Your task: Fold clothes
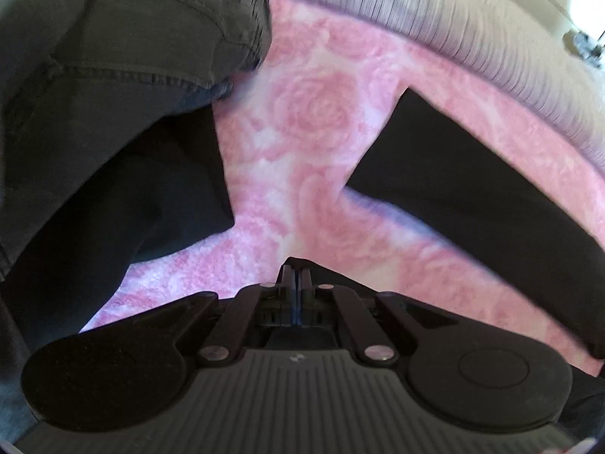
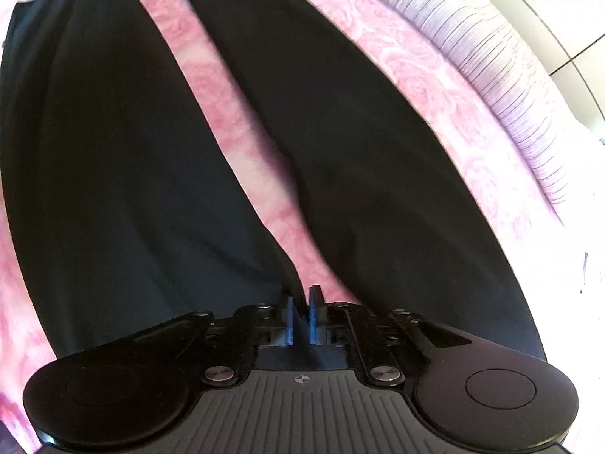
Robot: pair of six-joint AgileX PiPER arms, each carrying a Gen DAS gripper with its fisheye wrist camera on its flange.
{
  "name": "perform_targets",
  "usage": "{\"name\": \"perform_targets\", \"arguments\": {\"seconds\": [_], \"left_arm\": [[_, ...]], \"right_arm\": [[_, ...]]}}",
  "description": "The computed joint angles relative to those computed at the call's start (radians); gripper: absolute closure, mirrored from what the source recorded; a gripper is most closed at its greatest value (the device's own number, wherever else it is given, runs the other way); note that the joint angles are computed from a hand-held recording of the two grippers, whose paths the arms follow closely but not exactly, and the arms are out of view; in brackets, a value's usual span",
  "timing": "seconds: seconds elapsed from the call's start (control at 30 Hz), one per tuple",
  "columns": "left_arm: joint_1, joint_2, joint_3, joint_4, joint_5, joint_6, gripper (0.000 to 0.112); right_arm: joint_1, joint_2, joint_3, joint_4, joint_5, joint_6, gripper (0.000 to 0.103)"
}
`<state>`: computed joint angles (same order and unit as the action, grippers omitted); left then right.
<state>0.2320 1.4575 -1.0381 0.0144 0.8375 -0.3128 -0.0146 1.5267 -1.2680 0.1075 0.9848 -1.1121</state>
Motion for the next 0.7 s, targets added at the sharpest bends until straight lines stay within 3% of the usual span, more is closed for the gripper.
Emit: {"name": "perform_targets", "arguments": {"seconds": [0.1, 0.23, 0.4, 0.57, 0.7], "left_arm": [[0.002, 0.024, 0.019, 0.033, 0.005, -0.024, 0.112], [0.013, 0.045, 0.037, 0.047, 0.003, -0.032, 0.112], [-0.045, 0.109, -0.03, 0.116, 0.057, -0.027, 0.112], [-0.151, -0.009, -0.023, 0.272, 0.123, 0.002, 0.103], [-0.267, -0.207, 0.076, 0.347, 0.181, 0.145, 0.076]], "right_arm": [[-0.016, 0.009, -0.012, 0.003, 0.038, 0.062, 0.07], [-0.038, 0.006, -0.004, 0.026, 0.016, 0.1, 0.053], [-0.057, 0.045, -0.013, -0.009, 0.003, 0.184, 0.052], [-0.104, -0.04, 0.013, -0.002, 0.058, 0.209, 0.051], [-0.157, -0.162, 0.119, -0.014, 0.123, 0.081, 0.051]]}}
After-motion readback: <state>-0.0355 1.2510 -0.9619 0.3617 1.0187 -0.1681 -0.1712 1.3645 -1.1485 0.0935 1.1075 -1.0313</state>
